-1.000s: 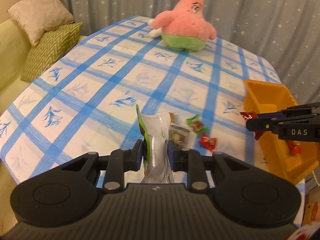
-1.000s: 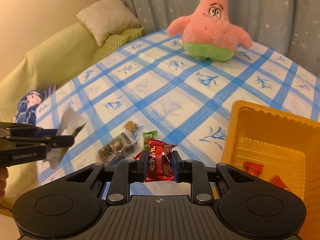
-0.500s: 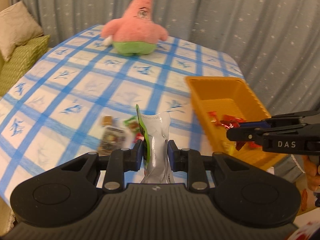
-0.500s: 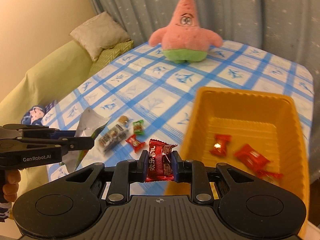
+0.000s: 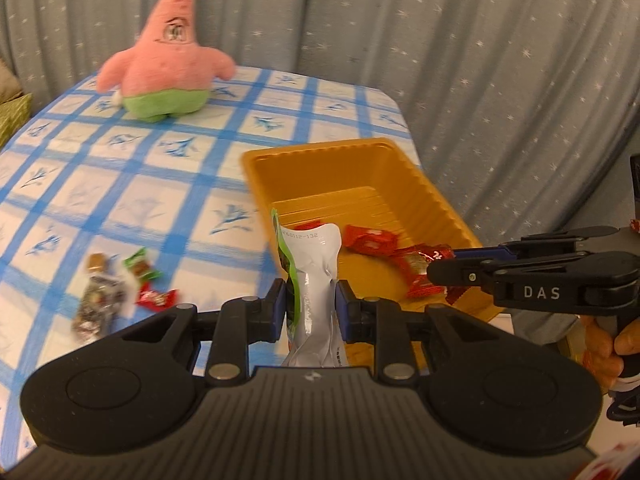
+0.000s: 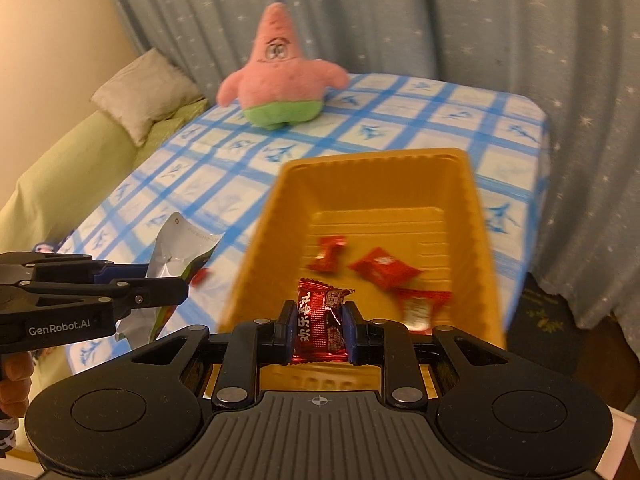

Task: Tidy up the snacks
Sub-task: 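Carry the pouch and red candy over the orange tray with both tools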

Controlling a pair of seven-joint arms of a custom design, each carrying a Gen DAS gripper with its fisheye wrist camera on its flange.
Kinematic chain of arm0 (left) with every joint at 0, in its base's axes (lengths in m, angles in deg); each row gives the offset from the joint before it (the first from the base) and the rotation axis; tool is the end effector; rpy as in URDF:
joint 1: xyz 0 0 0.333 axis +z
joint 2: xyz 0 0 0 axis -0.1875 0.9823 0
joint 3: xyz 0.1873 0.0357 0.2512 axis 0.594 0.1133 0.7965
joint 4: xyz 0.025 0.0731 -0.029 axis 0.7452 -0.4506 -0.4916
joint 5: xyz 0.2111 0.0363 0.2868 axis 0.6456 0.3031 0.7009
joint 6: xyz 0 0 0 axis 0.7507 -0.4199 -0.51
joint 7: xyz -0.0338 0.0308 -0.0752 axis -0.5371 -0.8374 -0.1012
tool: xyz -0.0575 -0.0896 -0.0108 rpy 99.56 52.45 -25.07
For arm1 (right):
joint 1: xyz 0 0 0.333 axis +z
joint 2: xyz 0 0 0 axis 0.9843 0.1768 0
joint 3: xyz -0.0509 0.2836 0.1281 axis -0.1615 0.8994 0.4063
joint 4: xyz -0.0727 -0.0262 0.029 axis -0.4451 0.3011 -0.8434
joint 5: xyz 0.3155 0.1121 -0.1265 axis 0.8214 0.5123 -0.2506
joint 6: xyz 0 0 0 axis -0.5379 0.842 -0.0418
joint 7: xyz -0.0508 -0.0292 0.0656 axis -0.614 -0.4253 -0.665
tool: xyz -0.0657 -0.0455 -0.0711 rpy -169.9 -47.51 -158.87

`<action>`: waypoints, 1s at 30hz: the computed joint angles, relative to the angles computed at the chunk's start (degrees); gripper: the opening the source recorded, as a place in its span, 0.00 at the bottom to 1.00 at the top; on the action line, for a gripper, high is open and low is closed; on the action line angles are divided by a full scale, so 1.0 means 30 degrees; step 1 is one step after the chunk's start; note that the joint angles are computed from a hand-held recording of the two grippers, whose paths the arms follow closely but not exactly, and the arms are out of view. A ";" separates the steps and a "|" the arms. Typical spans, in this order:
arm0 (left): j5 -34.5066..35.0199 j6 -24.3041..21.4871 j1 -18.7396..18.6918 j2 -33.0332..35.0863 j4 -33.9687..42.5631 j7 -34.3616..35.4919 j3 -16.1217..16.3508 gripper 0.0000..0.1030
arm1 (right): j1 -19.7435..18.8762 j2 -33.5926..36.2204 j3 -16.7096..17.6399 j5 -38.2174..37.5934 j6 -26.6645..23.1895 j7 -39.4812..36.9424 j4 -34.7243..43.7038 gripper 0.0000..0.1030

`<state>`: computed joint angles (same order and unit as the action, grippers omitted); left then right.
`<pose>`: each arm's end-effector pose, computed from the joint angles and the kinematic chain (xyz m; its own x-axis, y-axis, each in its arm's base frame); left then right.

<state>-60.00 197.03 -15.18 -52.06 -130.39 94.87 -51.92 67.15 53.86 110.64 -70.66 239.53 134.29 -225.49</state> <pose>0.4390 0.0036 0.4330 -0.5292 -0.8324 0.1645 -0.6908 0.3101 -0.6532 0.3789 0.2573 0.4231 0.0440 -0.9499 -0.3095 -0.7645 0.1674 -0.6225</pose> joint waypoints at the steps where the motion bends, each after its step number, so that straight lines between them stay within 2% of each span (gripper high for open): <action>1: -0.0049 0.0120 -0.0128 0.0048 -0.0011 -0.0081 -0.0171 0.23 | 0.0296 -0.0169 -0.0379 0.0117 0.0024 -0.0069 -0.0222 0.24; 6: -0.0350 0.0784 -0.0837 0.0381 0.0005 -0.0388 -0.0826 0.23 | 0.1328 -0.0623 -0.1717 0.1077 0.0211 -0.0721 -0.1127 0.24; 13: -0.0519 0.1632 -0.1548 0.1008 0.0146 -0.0880 -0.1462 0.23 | 0.1917 -0.0737 -0.2621 0.2662 0.0658 -0.2141 -0.1796 0.24; 16: -0.0478 0.1969 -0.1734 0.1367 0.0242 -0.1220 -0.1701 0.23 | 0.1819 -0.0601 -0.2578 0.3288 0.0792 -0.2745 -0.1832 0.24; 21: -0.0144 0.2333 -0.1830 0.1986 0.0415 -0.1833 -0.2038 0.23 | 0.2432 -0.0379 -0.3170 0.4363 0.1018 -0.3794 -0.1925 0.24; 30: 0.0136 0.2619 -0.1785 0.2671 0.0652 -0.2399 -0.2398 0.23 | 0.2518 -0.0146 -0.3094 0.5602 0.1080 -0.4904 -0.1782 0.24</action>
<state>-59.59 204.89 -20.53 -44.04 -128.43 87.68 -59.12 74.71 53.42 101.36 -53.86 242.77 119.58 -230.84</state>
